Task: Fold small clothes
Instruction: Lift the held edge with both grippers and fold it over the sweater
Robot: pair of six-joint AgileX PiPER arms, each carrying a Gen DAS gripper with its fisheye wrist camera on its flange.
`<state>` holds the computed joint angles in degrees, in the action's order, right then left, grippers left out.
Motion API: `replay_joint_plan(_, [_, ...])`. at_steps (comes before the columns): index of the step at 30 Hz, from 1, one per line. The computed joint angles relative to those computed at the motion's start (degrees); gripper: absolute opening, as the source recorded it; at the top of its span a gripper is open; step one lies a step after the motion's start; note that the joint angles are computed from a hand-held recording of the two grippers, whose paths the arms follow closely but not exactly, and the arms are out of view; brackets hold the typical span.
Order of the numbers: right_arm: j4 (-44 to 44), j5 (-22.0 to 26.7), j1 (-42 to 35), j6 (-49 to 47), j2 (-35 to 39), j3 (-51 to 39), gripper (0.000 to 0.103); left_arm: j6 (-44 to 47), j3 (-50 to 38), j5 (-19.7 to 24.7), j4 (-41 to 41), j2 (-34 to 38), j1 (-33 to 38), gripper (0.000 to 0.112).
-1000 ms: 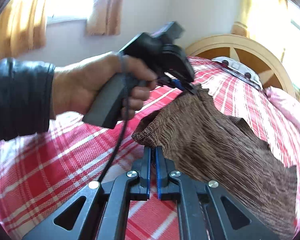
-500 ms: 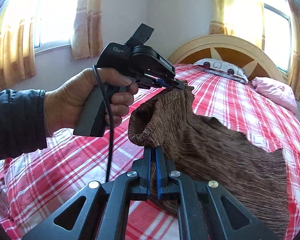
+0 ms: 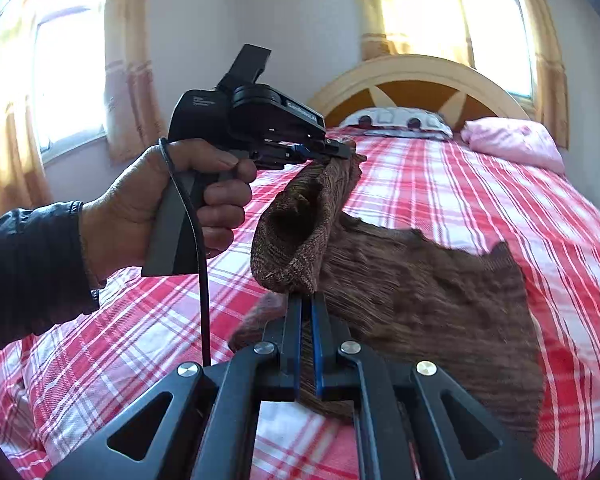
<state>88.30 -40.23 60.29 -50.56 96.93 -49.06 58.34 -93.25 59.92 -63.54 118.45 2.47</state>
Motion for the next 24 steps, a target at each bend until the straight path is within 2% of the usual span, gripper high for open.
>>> replay_joint_plan(11, [0.6,-1.9,0.0,7.7,-11.0,13.9,0.002,-1.6,3.0,-3.8,0.6,-1.4,-9.1,0.008])
replay_joint_plan(24, [3.9,-4.2,2.8,14.5,-16.8,23.9,0.002,-1.9,6.2,-7.1,1.3,-1.9,-18.1,0.008])
